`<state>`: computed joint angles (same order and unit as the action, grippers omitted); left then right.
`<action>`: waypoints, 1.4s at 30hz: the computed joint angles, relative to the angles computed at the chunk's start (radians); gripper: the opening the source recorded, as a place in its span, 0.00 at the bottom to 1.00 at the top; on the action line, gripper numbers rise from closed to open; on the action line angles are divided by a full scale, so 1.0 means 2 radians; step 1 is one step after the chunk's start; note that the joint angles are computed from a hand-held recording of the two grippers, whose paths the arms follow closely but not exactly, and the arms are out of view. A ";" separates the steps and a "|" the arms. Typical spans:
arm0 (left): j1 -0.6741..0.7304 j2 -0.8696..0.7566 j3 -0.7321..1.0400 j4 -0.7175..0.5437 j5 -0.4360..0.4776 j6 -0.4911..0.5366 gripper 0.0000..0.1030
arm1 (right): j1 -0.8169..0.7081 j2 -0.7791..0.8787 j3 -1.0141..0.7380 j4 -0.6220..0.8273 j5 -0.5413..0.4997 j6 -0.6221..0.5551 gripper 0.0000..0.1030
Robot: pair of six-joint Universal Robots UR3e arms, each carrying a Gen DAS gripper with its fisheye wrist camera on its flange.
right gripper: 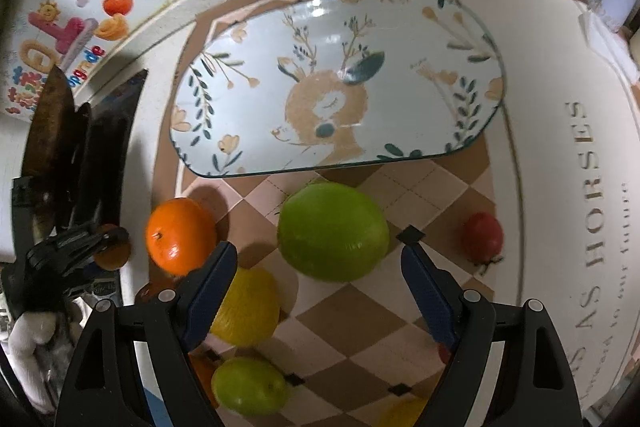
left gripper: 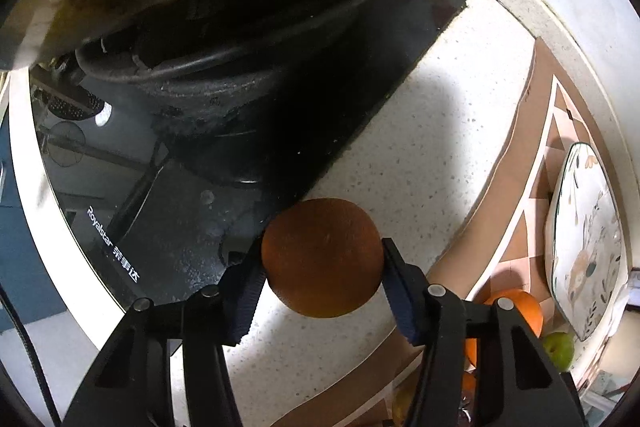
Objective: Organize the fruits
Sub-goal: 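Carry the orange and green apple onto the floral plate and release both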
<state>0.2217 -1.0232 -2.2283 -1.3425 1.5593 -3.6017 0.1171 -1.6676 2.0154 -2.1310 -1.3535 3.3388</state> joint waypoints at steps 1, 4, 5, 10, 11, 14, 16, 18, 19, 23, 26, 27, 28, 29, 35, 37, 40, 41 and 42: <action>-0.008 -0.002 0.003 -0.003 0.001 -0.004 0.51 | 0.005 0.018 -0.004 -0.007 -0.003 -0.001 0.76; -0.042 -0.016 0.016 -0.002 0.007 -0.018 0.50 | 0.017 0.055 -0.019 -0.012 -0.019 0.001 0.67; -0.055 -0.019 0.023 -0.005 0.012 -0.022 0.50 | 0.022 0.054 -0.016 -0.025 -0.029 -0.001 0.63; -0.115 -0.031 0.067 -0.029 0.020 -0.031 0.50 | 0.010 0.029 -0.004 -0.014 -0.011 -0.018 0.63; -0.123 -0.034 0.078 -0.035 0.017 -0.033 0.50 | 0.006 0.015 -0.002 -0.005 -0.004 -0.022 0.63; -0.157 -0.059 0.136 -0.045 0.005 -0.044 0.50 | -0.017 -0.034 -0.005 0.033 0.025 -0.041 0.63; -0.181 -0.090 0.191 -0.047 -0.011 -0.050 0.50 | -0.040 -0.056 -0.020 0.058 0.044 -0.056 0.63; -0.206 -0.135 0.256 -0.043 -0.020 -0.052 0.50 | -0.066 -0.058 -0.046 0.073 0.057 -0.071 0.63; -0.217 -0.160 0.287 -0.041 -0.023 -0.051 0.50 | -0.073 -0.049 -0.061 0.072 0.057 -0.075 0.63; -0.238 -0.300 0.430 -0.035 -0.050 -0.015 0.51 | -0.090 0.040 -0.137 0.057 0.038 -0.095 0.63; -0.235 -0.396 0.505 -0.037 -0.069 0.011 0.51 | -0.094 0.120 -0.196 0.062 0.032 -0.110 0.63; -0.234 -0.435 0.540 -0.048 -0.077 0.013 0.51 | -0.092 0.147 -0.217 0.063 0.026 -0.116 0.63; -0.234 -0.468 0.577 -0.063 -0.079 0.015 0.51 | -0.090 0.164 -0.229 0.064 0.023 -0.118 0.63; -0.233 -0.509 0.618 -0.081 -0.086 0.023 0.51 | -0.088 0.186 -0.249 0.068 0.021 -0.120 0.63; -0.237 -0.649 0.812 -0.180 -0.097 0.029 0.51 | -0.090 0.244 -0.308 0.093 0.014 -0.137 0.63; -0.241 -0.670 0.846 -0.199 -0.093 0.032 0.51 | -0.089 0.253 -0.319 0.101 0.018 -0.142 0.63; -0.246 -0.700 0.895 -0.231 -0.093 0.034 0.51 | -0.087 0.267 -0.339 0.113 0.020 -0.147 0.63; -0.248 -0.703 0.899 -0.234 -0.094 0.034 0.51 | -0.088 0.271 -0.344 0.117 0.021 -0.149 0.63; -0.249 -0.706 0.902 -0.236 -0.095 0.033 0.51 | -0.086 0.278 -0.352 0.119 0.020 -0.150 0.63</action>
<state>-0.2769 -2.4345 -0.4250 -1.8138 1.3697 -3.5351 -0.0545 -1.1121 1.3117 -1.8925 -1.3126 3.0398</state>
